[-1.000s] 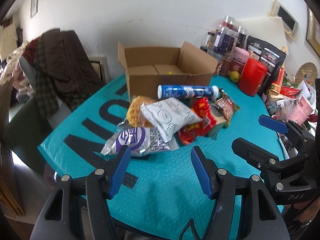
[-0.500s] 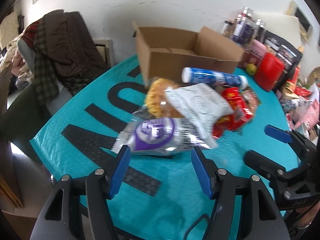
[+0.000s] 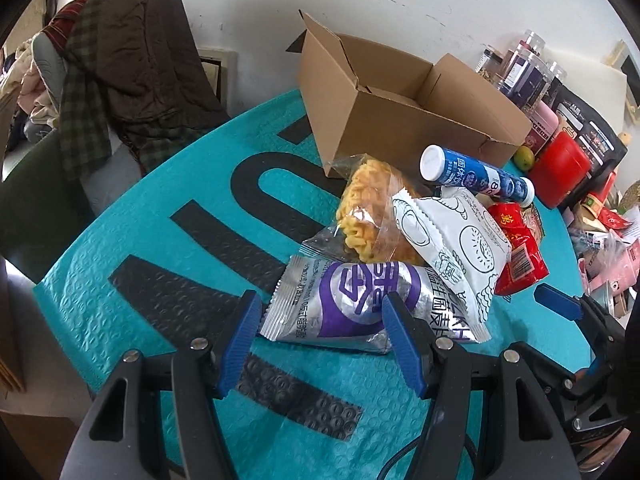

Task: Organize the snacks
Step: 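Grasp the purple-and-white chip bag with the left tool while the right tool grasps the gold box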

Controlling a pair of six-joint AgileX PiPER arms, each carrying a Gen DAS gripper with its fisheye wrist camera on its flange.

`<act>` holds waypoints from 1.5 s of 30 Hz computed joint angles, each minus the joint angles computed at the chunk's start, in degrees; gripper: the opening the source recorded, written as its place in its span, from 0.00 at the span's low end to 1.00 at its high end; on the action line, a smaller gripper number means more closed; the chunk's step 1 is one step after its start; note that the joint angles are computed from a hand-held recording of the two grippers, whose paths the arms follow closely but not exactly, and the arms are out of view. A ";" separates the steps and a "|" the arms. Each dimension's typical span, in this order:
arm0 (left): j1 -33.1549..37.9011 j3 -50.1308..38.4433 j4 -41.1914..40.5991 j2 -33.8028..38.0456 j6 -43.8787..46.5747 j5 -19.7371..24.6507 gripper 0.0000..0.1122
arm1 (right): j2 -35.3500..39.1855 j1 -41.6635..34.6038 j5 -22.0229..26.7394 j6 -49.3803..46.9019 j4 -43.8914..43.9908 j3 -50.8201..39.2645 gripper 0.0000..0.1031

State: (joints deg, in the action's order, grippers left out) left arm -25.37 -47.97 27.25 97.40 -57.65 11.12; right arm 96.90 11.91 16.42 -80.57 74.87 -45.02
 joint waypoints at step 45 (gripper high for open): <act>-7.16 -5.79 -15.58 1.95 18.78 2.43 0.56 | 6.69 -7.42 -0.58 4.14 -7.52 -7.54 0.42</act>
